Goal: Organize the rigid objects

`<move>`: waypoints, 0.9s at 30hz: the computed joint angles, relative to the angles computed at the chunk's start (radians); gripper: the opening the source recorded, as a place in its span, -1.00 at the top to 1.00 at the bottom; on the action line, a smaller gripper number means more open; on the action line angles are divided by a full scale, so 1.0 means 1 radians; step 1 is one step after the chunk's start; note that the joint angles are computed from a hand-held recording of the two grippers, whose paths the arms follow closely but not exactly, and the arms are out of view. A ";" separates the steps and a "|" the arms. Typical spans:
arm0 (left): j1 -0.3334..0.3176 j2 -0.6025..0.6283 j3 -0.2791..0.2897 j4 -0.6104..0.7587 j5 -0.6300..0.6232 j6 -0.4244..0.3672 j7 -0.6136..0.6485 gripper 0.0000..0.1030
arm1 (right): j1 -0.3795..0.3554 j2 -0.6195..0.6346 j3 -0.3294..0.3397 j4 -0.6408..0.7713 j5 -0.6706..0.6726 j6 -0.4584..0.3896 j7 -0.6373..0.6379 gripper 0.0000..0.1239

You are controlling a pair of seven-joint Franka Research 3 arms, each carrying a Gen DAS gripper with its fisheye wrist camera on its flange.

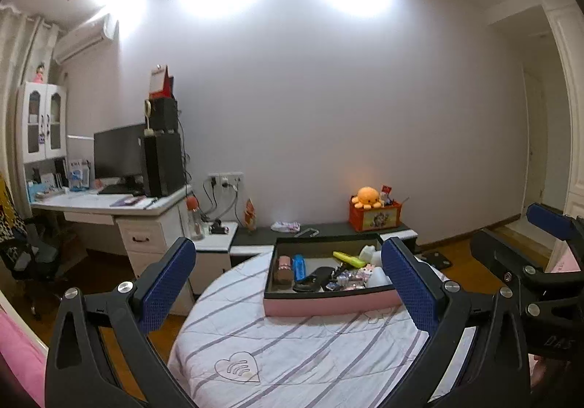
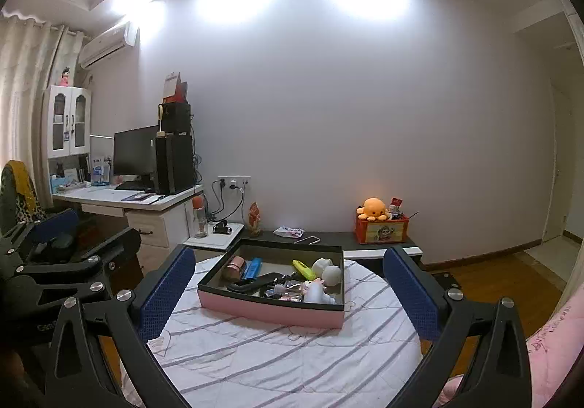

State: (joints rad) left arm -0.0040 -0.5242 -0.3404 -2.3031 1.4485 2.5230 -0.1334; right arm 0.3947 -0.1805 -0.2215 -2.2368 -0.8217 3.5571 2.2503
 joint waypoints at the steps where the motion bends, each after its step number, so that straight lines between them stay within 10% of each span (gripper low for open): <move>1: -0.003 -0.014 -0.005 -0.007 -0.002 -0.011 0.001 -1.00 | -0.013 -0.013 0.015 -0.017 0.024 0.009 -0.025 -0.66; 15: -0.018 -0.177 -0.058 -0.095 -0.035 -0.056 0.007 -1.00 | 0.002 -0.190 0.071 -0.215 0.324 0.052 -0.329 -0.66; 27: -0.040 -0.270 -0.114 -0.132 -0.093 -0.106 0.031 -1.00 | 0.122 -0.303 -0.010 -0.318 0.445 0.067 -0.470 -0.66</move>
State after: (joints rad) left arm -0.0437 -0.7938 -0.4544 -2.4349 1.3557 2.4172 -0.1023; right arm 0.5165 -0.4831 -0.2311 -2.5550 -0.3765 3.6239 1.7807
